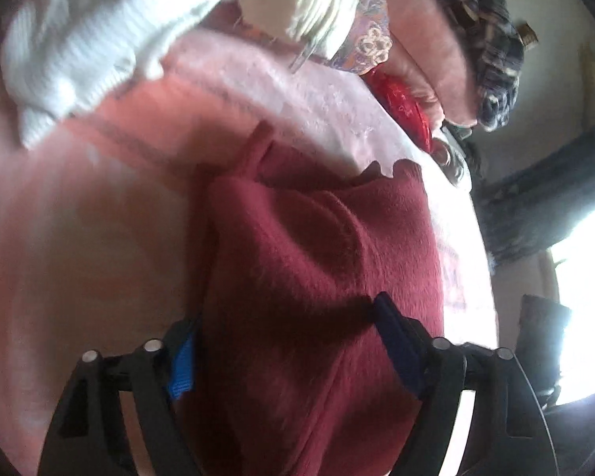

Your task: Fold small clothes

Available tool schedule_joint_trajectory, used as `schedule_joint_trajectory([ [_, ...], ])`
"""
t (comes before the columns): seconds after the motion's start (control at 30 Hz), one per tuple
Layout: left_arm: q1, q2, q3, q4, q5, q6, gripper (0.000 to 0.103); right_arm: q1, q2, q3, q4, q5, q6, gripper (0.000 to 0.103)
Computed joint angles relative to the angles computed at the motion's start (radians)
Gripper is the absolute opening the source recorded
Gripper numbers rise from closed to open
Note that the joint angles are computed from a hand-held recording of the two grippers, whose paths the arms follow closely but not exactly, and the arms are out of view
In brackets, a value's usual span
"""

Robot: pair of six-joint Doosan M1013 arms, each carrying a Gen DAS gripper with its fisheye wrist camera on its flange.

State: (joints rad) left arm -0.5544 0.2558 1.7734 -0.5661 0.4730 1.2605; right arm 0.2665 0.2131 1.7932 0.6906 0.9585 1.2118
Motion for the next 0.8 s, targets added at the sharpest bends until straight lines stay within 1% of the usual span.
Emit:
schedule_joint_trajectory([
  [0.03, 0.004, 0.005, 0.002, -0.055, -0.012, 0.048, 0.042, -0.002, 0.008, 0.000, 0.028, 0.011, -0.008, 0.055],
  [0.07, 0.001, 0.006, -0.002, -0.058, -0.022, 0.052, 0.028, -0.002, 0.010, 0.001, 0.039, 0.007, -0.013, 0.052],
  [0.1, -0.011, 0.002, -0.001, -0.009, -0.048, 0.029, 0.021, 0.002, 0.008, 0.001, 0.036, -0.003, -0.017, 0.049],
  [0.13, -0.029, -0.004, -0.008, 0.093, -0.066, -0.040, 0.016, 0.007, 0.001, 0.006, 0.026, -0.021, -0.031, 0.044],
  [0.17, -0.048, -0.020, 0.001, 0.194, -0.116, -0.093, 0.013, 0.009, -0.004, 0.010, 0.020, -0.033, -0.041, 0.039],
  [0.2, -0.065, -0.042, 0.022, 0.243, -0.184, -0.097, 0.012, 0.008, -0.013, 0.022, 0.024, -0.046, -0.056, 0.036],
  [0.23, -0.073, -0.055, 0.035, 0.252, -0.224, -0.086, 0.012, 0.002, -0.012, 0.022, 0.037, -0.044, -0.062, 0.032],
  [0.27, -0.081, -0.068, 0.050, 0.293, -0.263, -0.099, 0.012, -0.005, -0.013, 0.029, 0.058, -0.041, -0.072, 0.031],
  [0.3, -0.083, -0.075, 0.059, 0.341, -0.258, -0.125, 0.012, -0.014, -0.010, 0.035, 0.083, -0.035, -0.080, 0.031],
  [0.33, -0.077, -0.069, 0.053, 0.364, -0.210, -0.153, 0.012, -0.015, -0.004, 0.035, 0.095, -0.034, -0.082, 0.031],
  [0.4, -0.061, -0.039, 0.034, 0.390, -0.081, -0.219, 0.013, -0.012, 0.001, 0.039, 0.110, -0.037, -0.085, 0.031],
  [0.43, -0.051, -0.024, 0.036, 0.347, -0.061, -0.204, 0.015, -0.006, -0.001, 0.039, 0.099, -0.046, -0.080, 0.032],
  [0.5, -0.047, -0.019, 0.052, 0.300, -0.110, -0.172, 0.016, 0.014, -0.005, 0.032, 0.040, -0.069, -0.051, 0.033],
  [0.53, -0.044, -0.017, 0.053, 0.273, -0.115, -0.154, 0.017, 0.020, -0.004, 0.026, 0.025, -0.070, -0.037, 0.035],
  [0.57, -0.042, -0.017, 0.050, 0.267, -0.109, -0.153, 0.022, 0.020, -0.004, 0.024, 0.017, -0.067, -0.028, 0.039],
  [0.6, -0.041, -0.016, 0.043, 0.280, -0.095, -0.164, 0.026, 0.017, -0.008, 0.025, 0.011, -0.059, -0.017, 0.041],
  [0.63, -0.043, -0.022, 0.039, 0.309, -0.079, -0.191, 0.037, 0.013, -0.011, 0.025, 0.010, -0.045, -0.005, 0.045],
  [0.67, -0.046, -0.028, 0.040, 0.342, -0.070, -0.228, 0.052, 0.009, -0.015, 0.029, 0.016, -0.038, -0.008, 0.046],
  [0.7, -0.050, -0.039, 0.044, 0.369, -0.057, -0.268, 0.059, 0.006, -0.021, 0.034, 0.018, -0.031, -0.015, 0.046],
  [0.73, -0.051, -0.054, 0.055, 0.344, -0.043, -0.262, 0.066, 0.007, -0.031, 0.041, 0.007, -0.027, -0.017, 0.047],
  [0.77, -0.053, -0.068, 0.069, 0.320, -0.032, -0.252, 0.070, 0.007, -0.041, 0.048, -0.005, -0.019, -0.019, 0.054],
  [0.8, -0.058, -0.082, 0.084, 0.308, -0.025, -0.256, 0.070, 0.008, -0.048, 0.054, -0.013, -0.004, -0.024, 0.058],
])
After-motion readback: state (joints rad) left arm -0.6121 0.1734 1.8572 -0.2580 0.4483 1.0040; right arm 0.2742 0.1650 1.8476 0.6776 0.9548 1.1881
